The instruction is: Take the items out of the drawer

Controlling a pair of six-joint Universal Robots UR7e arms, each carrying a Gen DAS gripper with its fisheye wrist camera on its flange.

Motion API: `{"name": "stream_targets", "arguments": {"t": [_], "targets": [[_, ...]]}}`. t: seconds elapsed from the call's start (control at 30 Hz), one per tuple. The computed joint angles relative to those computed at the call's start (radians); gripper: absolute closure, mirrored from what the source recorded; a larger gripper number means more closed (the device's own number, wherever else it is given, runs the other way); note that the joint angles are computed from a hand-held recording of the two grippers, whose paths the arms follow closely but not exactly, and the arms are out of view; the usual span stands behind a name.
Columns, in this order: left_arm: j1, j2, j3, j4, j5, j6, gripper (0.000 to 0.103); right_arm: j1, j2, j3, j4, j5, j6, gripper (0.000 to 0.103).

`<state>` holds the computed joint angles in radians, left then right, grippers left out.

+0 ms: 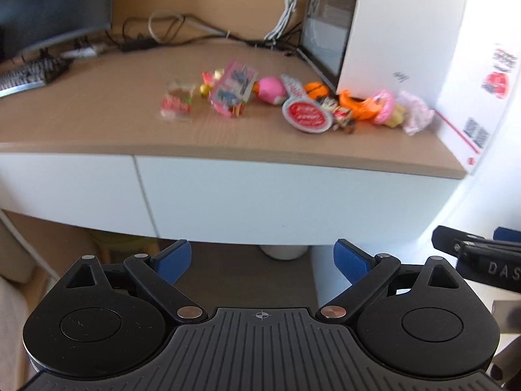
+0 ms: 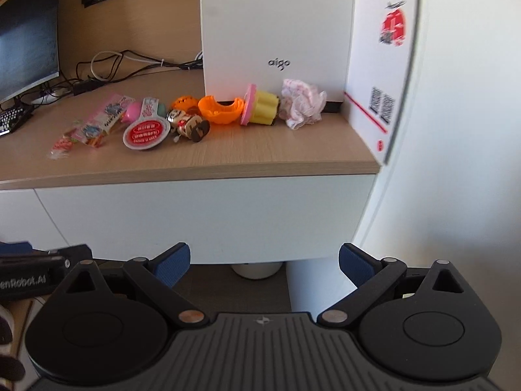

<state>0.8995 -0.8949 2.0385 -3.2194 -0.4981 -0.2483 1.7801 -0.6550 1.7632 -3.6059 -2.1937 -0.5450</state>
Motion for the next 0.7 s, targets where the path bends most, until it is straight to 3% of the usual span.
{"name": "stream_targets", "arguments": {"t": [0.07,0.2,0.27,0.33,0.5,0.7], "targets": [[-0.039,-0.057,0.030,0.146,0.026,-0.119,0.005,0.027,-0.028,0.023,0.038,-0.047,0.011,0.004],[-0.087,-0.143,0.049,0.403,0.003,-0.314,0.005,0.061,-0.076,0.068,0.087,-0.110,0.071,0.004],[-0.100,-0.148,0.053,0.426,-0.006,-0.316,0.005,0.064,-0.104,0.095,0.121,-0.100,0.096,0.004],[-0.107,-0.149,0.044,0.489,0.005,-0.346,0.005,0.070,-0.102,0.103,0.097,-0.113,0.067,0.004],[-0.109,-0.150,0.041,0.478,0.030,-0.338,0.007,0.081,-0.100,0.097,0.110,-0.130,0.045,0.004],[-0.102,-0.155,0.039,0.455,0.045,-0.327,0.019,0.083,-0.100,0.094,0.123,-0.122,0.045,0.004]]}}
